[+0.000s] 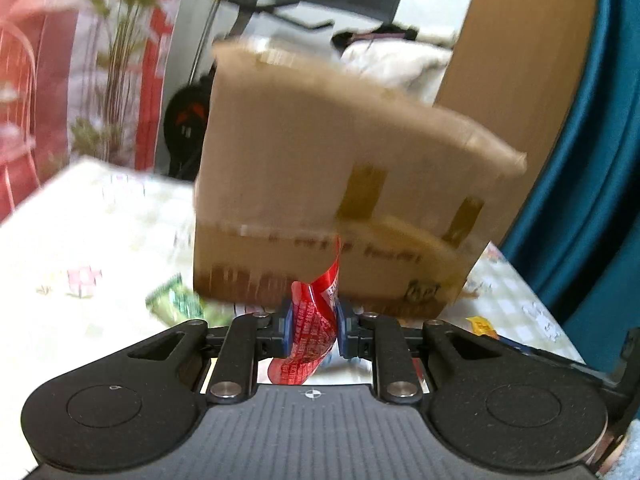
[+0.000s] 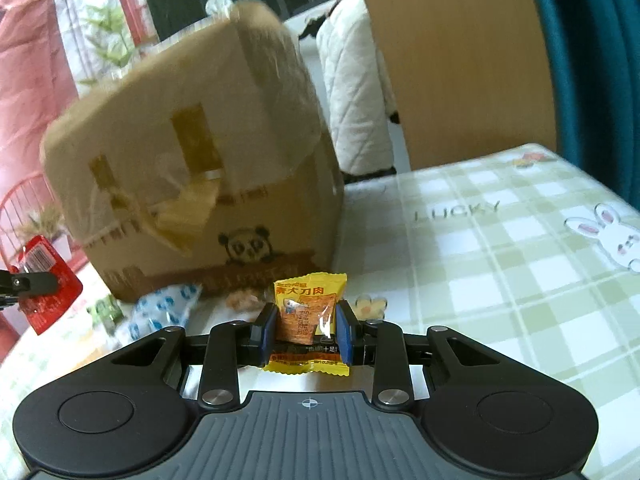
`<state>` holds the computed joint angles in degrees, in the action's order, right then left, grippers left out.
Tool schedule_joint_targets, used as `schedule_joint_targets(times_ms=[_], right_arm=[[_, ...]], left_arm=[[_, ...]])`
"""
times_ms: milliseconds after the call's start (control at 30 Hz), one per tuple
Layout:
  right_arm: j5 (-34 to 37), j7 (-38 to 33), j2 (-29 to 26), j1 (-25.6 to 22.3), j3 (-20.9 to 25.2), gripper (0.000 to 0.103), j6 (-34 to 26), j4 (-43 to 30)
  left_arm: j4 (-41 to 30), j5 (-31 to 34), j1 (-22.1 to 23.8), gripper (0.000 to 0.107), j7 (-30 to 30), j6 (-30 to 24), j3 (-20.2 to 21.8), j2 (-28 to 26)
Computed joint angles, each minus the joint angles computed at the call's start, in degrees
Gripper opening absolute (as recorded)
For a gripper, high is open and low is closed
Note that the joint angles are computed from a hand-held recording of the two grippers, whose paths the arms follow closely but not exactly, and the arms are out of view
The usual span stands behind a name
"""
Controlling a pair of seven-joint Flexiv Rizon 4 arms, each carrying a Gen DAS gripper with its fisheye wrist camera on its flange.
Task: Organize snacks
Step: 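Carry the red wrapper and yellow packet over the box and release both, then move both tools back down to the snacks on the table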
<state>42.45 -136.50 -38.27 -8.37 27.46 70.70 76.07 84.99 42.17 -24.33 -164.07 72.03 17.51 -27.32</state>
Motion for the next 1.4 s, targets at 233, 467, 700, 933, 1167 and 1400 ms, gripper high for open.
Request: schedule_joint_targets(times_ms=[233,467,700,933,1167,1400], right_arm=[[7.1,-6.3,1.5,-3.2,4.5,0.028,1.5,-5.0],[10.1,-10.1,0.5,0.8,3.1,0.028,-4.0,-16.6],[0.3,-0.6,-4.0,10.8,-4.9,0.028,-8.2,-27.5],[-10.0,12.3,-8.2,15.9,-8.8,0.031,-10.5,-31.9],[-10.8,12.8,-5.9,13.1,-5.4,0.048,-8.7,-26.8],[-3.6,7.5,-0.6,6.6,-1.1,0.048,-5.3,-18.7]], left_arm=[[-3.0,3.8,-0.4,0.022,-2.1,1.4,1.3,1.5],[-10.4,2.9,3.5,0.022,3.2,3.4,0.4,-0.2],[-19.4,-7.9,9.4,0.022,14.8,3.1,-1.7,-6.5],[-21.9,-16.0,11.3,0.032,22.2,-0.7,-1.5,-9.6],[-17.1,-18.8,10.5,0.071,23.4,1.1,0.2,-7.5],[-10.3,-14.6,5.7,0.07,20.1,-1.2,3.0,-1.6]])
